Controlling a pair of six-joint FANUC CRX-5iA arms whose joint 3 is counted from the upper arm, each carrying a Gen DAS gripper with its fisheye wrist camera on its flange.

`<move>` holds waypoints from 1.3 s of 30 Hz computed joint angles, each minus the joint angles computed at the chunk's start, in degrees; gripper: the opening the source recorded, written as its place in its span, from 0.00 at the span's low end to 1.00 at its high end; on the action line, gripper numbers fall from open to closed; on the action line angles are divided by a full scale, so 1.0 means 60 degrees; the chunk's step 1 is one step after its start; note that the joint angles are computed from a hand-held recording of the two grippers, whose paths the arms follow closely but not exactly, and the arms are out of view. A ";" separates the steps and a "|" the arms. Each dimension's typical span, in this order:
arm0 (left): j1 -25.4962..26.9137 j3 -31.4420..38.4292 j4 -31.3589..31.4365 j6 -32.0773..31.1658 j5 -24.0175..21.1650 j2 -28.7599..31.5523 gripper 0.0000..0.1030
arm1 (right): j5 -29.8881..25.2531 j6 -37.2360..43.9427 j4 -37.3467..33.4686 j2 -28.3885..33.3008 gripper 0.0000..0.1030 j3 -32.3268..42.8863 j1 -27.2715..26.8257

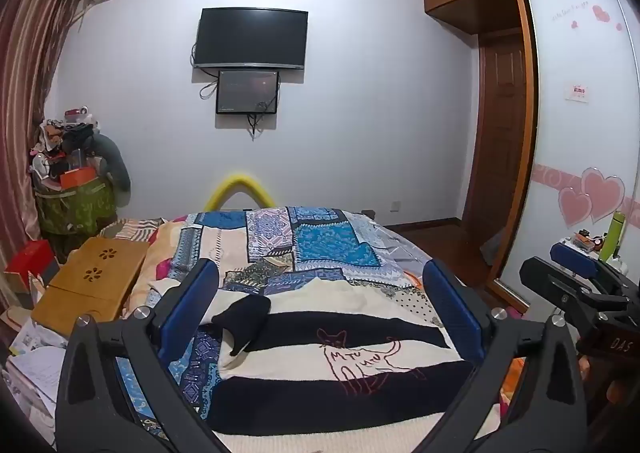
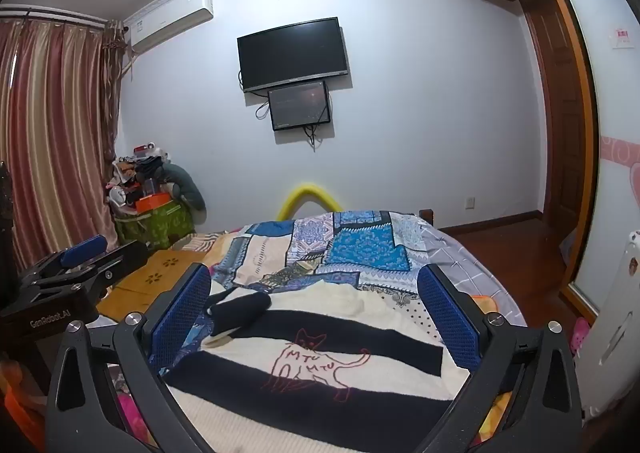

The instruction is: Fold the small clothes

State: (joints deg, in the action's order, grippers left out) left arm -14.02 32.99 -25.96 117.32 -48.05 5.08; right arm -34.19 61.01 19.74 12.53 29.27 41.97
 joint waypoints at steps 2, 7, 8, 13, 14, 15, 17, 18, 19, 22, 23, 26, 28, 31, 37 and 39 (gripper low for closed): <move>-0.0021 0.0000 -0.0031 0.0078 -0.0011 -0.0007 1.00 | 0.0000 0.0000 0.0000 0.0000 1.00 0.0000 0.0000; 0.0029 0.0340 0.0063 -0.0014 -0.0293 0.0248 1.00 | -0.0020 -0.0009 0.0010 -0.0010 1.00 -0.0005 0.0020; -0.0002 0.0184 -0.0071 0.0101 -0.0163 0.0166 1.00 | -0.0014 -0.0026 0.0027 -0.0017 1.00 -0.0017 0.0029; -0.0037 -0.0013 -0.0353 0.0346 0.0000 0.0087 1.00 | -0.0051 0.0044 -0.0117 0.0002 1.00 0.0056 -0.0014; -0.0013 -0.0002 -0.0310 0.0312 -0.0010 0.0094 1.00 | -0.0051 0.0044 -0.0117 0.0002 1.00 0.0056 -0.0014; -0.0001 -0.0019 -0.0288 0.0294 0.0003 0.0089 1.00 | -0.0062 0.0050 -0.0117 0.0007 1.00 0.0065 -0.0013; 0.0028 -0.0066 -0.0248 0.0254 0.0030 0.0065 1.00 | -0.0073 0.0066 -0.0139 0.0012 1.00 0.0080 -0.0012; 0.0041 -0.0061 -0.0235 0.0256 0.0028 0.0069 1.00 | -0.0083 0.0077 -0.0149 0.0015 1.00 0.0091 -0.0010; 0.0047 -0.0074 -0.0224 0.0236 0.0038 0.0051 1.00 | -0.0085 0.0081 -0.0152 0.0016 1.00 0.0095 -0.0007; 0.0044 -0.0025 -0.0228 0.0216 0.0002 0.0067 1.00 | -0.0095 0.0132 -0.0220 0.0000 1.00 0.0111 -0.0049; 0.0039 0.0011 -0.0223 0.0198 -0.0024 0.0077 1.00 | -0.0086 0.0128 -0.0210 -0.0008 1.00 0.0095 -0.0046; 0.0032 0.0039 -0.0213 0.0178 -0.0054 0.0082 1.00 | -0.0045 0.0107 -0.0197 -0.0090 1.00 -0.0037 -0.0047; 0.0084 0.0026 -0.0110 0.0107 -0.0041 0.0068 1.00 | -0.0022 -0.0005 -0.0094 -0.0019 1.00 -0.0010 0.0008; 0.0005 0.0113 -0.0177 0.0108 -0.0137 0.0077 1.00 | -0.0028 -0.0010 -0.0095 -0.0016 1.00 -0.0008 0.0004; -0.0013 0.0158 -0.0192 0.0106 -0.0173 0.0104 1.00 | -0.0012 -0.0063 -0.0066 -0.0042 1.00 -0.0068 0.0013; -0.0016 0.0166 -0.0197 0.0105 -0.0190 0.0101 1.00 | 0.0037 -0.0181 0.0031 -0.0035 1.00 -0.0109 0.0036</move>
State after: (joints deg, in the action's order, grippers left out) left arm -14.11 33.99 -27.14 117.95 -49.19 5.68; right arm -33.97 59.92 19.93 12.32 28.62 42.18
